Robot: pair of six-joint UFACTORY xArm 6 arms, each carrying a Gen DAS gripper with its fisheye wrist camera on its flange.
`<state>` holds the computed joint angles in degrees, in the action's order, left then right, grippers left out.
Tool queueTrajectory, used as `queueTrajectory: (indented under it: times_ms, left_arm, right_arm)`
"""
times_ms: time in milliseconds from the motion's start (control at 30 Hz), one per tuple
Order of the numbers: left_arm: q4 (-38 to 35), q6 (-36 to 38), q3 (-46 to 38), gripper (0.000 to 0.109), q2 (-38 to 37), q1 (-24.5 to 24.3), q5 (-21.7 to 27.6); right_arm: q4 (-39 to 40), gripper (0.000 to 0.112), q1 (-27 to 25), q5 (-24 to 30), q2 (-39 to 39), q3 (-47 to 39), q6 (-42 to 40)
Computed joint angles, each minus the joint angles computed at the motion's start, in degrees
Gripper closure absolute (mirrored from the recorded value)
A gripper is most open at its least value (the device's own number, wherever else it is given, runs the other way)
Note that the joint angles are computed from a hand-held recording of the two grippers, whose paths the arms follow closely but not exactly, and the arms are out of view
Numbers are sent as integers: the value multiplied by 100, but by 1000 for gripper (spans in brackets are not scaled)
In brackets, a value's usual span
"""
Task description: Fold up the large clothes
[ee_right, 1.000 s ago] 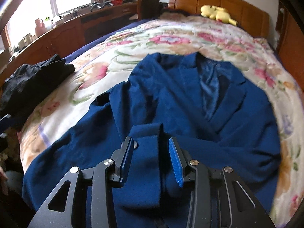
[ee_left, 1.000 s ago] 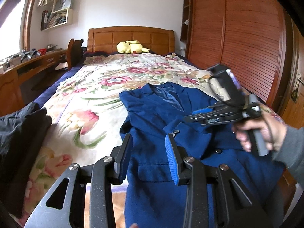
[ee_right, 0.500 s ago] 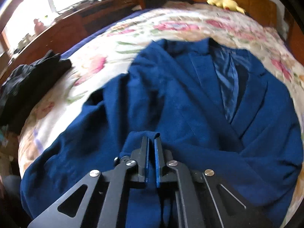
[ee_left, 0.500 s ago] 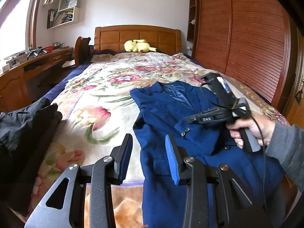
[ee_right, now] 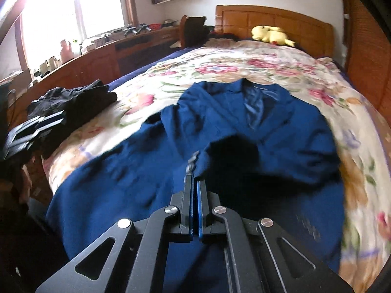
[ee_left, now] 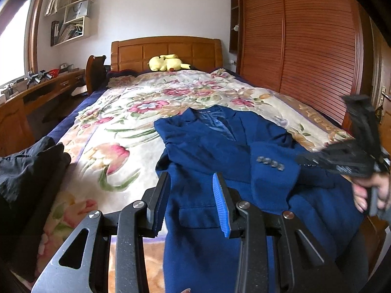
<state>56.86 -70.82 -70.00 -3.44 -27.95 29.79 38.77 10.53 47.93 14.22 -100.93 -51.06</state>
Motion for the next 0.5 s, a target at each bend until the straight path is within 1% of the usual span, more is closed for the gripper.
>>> queueTrajectory:
  times_ms: [33,100,233,367,400,467,500]
  left_arm:
    - [38,-21,-75,72,61,-34,59]
    - [-12,31,-160,72,144,-50,24]
    - [-91,150,-389,72,366,-117,-53]
    - [-344,466,-594,72,602,-188,-236]
    - [-427,559,-639,72,658,-209,-275]
    - [-572,723,-707,72,746,-253,-314]
    - [-648,813,-747,72,788,-276,-314]
  right_arm:
    - [61,110,-53,-92,-247,360,-40]
    - [91,110,-106,-188,-562,778,-18]
    - [11,110,-110,-327,-1003,1370,20]
    - [-211,110,-150,-205,-1285,1713,239]
    - [-215,110,-185,-102,-1327,1720,304]
    - [-259,110,-175,-84,-1430,1876,342]
    - [-335,110,-143,-171,-1517,2018,338]
